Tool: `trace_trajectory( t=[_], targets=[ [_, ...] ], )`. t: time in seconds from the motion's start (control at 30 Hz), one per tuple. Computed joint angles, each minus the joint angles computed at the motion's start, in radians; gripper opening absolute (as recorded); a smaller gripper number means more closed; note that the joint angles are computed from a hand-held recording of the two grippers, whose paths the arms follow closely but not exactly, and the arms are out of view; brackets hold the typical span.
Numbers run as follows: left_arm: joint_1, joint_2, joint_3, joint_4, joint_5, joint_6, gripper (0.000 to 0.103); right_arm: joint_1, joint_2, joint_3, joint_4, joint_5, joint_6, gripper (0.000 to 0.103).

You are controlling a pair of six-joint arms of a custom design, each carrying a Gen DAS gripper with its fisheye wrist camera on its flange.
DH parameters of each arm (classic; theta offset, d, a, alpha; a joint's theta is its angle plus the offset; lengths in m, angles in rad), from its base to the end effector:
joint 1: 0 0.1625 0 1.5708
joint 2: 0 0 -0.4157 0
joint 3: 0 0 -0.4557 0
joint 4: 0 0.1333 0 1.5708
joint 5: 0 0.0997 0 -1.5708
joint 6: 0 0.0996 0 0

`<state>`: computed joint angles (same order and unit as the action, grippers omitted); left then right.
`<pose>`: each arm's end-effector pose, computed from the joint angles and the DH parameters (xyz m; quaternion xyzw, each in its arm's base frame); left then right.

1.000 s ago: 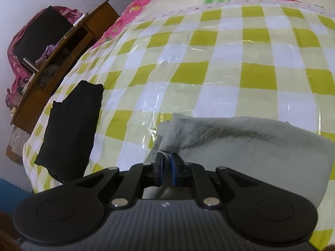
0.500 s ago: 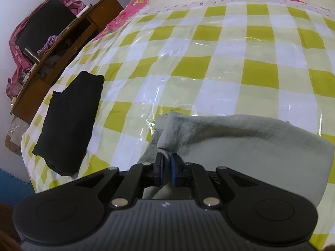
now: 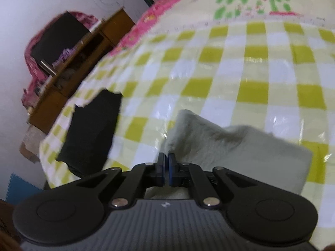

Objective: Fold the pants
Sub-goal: 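Tuck the pants edge with the left gripper while the right gripper pinches the fabric, then release, then smooth and square the folded grey-green pants with both open grippers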

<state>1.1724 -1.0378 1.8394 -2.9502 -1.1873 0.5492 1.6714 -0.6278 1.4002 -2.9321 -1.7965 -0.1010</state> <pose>-0.0997 -0.6765 0.1702 0.3810 0.8621 -0.2651 0.2032 0.1908 -0.7845 0.0633 0.0632 -0.9493 0.2883 0.1078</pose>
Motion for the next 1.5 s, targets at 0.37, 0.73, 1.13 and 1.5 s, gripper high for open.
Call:
trace_trajectory(
  t=[0.37,0.73,1.13,1.5],
  targets=[
    [0.104,0.109,-0.164,0.084,0.056,-0.103,0.025,0.012,0.197,-0.276,0.141,-0.069,0.073,0.006],
    [0.110,0.088,-0.131,-0.020,0.134,-0.078,0.043,-0.004,0.204,-0.262,0.031,-0.012,0.038,0.024],
    [0.048,0.185,-0.161,-0.180,0.077,0.157,0.043,-0.017,-0.018,0.149,-0.282,-0.065,-0.090,0.031],
    [0.079,0.254,-0.256,-0.125,0.112,0.184,0.056,-0.043,-0.003,0.168,-0.251,-0.052,-0.140,0.031]
  ],
)
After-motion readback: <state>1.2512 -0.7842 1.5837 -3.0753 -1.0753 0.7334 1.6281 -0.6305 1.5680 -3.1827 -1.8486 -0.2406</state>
